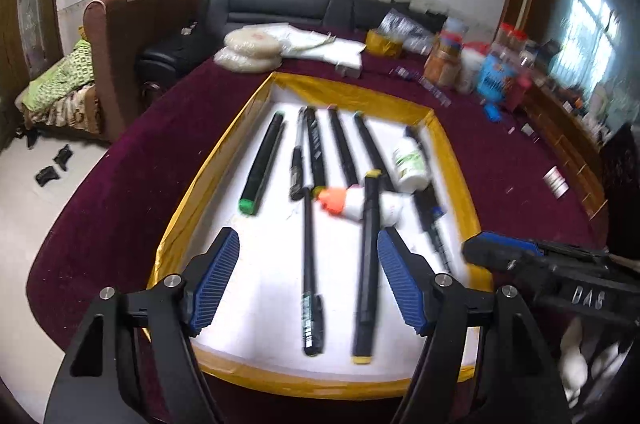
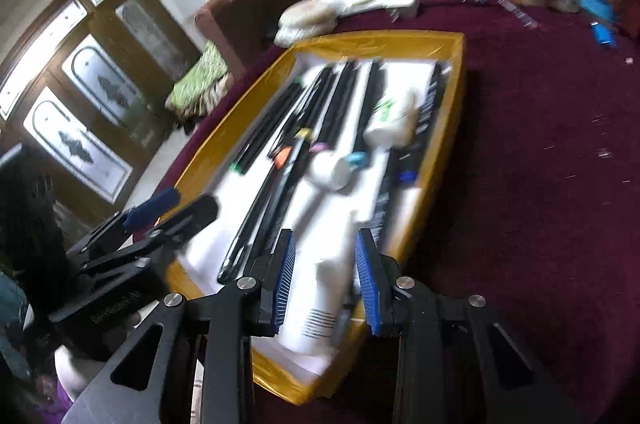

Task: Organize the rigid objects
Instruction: 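Grasp the red-labelled white pill bottle with the right tool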

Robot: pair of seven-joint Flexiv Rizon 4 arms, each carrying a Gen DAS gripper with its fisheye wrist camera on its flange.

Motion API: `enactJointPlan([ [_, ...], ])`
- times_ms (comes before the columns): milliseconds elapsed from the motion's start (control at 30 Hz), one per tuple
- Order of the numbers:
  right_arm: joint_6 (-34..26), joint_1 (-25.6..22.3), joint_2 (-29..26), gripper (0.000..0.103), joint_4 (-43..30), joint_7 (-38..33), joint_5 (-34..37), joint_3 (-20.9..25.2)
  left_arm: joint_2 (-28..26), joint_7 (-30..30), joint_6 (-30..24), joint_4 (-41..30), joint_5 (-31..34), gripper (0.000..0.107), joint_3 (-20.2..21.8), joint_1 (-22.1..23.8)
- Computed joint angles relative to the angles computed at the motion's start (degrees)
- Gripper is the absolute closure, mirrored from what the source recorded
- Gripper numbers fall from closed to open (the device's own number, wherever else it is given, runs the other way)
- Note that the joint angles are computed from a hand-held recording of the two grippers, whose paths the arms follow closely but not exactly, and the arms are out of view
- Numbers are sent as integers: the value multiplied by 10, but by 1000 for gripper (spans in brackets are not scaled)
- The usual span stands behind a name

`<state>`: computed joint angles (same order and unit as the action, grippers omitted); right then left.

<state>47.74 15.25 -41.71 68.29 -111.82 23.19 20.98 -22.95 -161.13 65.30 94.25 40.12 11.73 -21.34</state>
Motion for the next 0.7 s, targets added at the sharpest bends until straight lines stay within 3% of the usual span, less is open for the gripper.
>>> enactJointPlan([
  [67,7,-22,2,75,-5,-10,21,6,5,-37,37,2,27,35,14,-9],
  [200,61,-44,2,72,-11,35,20,-31,4,-71,85,-15,69,29,25,-22],
  [300,99,-51,-16,72,-32,118,-20,-82,-9,-34,98,-33,53,29,10,-17],
  [433,147,-33,-68,71,-80,234,-121,-186,-33,33,98,-56,2,29,-6,-15],
  [500,119,-46,-104,71,-139,261,-145,-194,-47,69,91,-67,-33,29,-15,-13],
  [600,55,-72,-162,70,-243,270,-170,-163,-62,108,81,-79,-77,29,-20,-17],
  [700,-10,-72,-226,61,-353,252,-208,-151,-69,129,67,-89,-100,29,-8,-35],
])
